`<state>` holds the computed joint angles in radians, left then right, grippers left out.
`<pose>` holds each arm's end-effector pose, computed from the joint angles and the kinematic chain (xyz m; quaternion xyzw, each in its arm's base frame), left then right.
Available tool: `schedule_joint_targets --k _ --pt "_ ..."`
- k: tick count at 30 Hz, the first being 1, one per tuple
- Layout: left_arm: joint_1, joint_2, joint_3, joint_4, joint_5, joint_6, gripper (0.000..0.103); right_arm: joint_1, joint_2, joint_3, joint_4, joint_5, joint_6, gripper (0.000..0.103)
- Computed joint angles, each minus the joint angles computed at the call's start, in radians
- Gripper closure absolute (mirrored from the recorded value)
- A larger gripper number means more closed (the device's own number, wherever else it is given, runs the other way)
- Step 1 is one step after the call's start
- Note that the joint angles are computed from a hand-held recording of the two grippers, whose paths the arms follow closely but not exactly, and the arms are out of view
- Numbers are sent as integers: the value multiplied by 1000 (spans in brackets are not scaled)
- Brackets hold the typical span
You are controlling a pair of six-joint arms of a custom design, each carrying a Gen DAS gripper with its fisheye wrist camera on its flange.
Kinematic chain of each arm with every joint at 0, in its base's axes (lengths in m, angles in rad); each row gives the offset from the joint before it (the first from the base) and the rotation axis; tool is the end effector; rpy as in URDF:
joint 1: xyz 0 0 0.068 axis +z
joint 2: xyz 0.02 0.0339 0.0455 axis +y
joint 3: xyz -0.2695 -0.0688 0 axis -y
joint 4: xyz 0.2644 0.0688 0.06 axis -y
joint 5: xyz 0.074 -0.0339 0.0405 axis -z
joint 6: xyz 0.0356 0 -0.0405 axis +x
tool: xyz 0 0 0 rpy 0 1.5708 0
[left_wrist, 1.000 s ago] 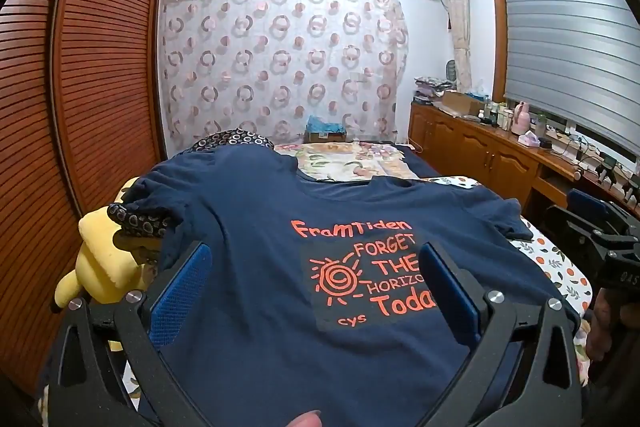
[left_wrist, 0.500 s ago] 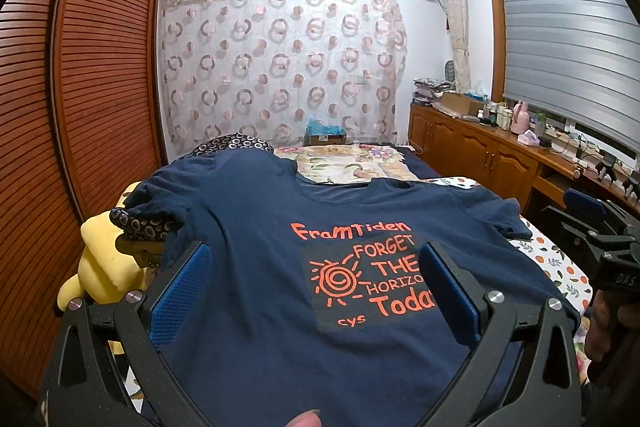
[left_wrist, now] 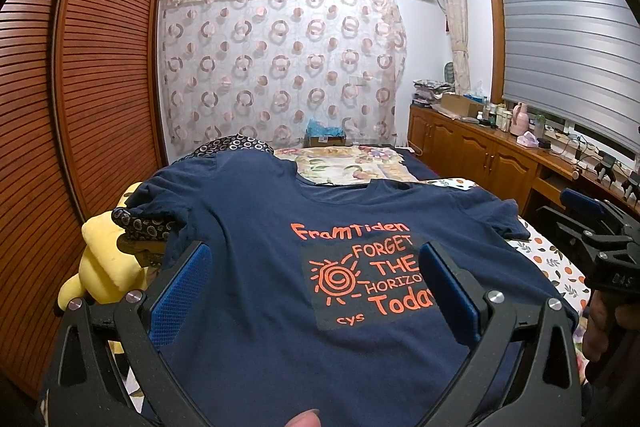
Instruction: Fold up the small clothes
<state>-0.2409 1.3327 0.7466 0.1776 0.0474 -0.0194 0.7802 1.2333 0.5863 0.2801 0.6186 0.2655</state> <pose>0.3011 -0.0757 0.2356 0.1053 0.8290 -0.0909 0.5416 0.2093 0.1781 0.2193 -0.0331 0.8031 0.0520 0.5926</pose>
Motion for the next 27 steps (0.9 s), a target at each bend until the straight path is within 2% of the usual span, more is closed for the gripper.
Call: schedule_joint_targets --k 27 --pt "-1 -17 -2 -8 -3 5 0 0 -4 0 -2 0 -2 0"
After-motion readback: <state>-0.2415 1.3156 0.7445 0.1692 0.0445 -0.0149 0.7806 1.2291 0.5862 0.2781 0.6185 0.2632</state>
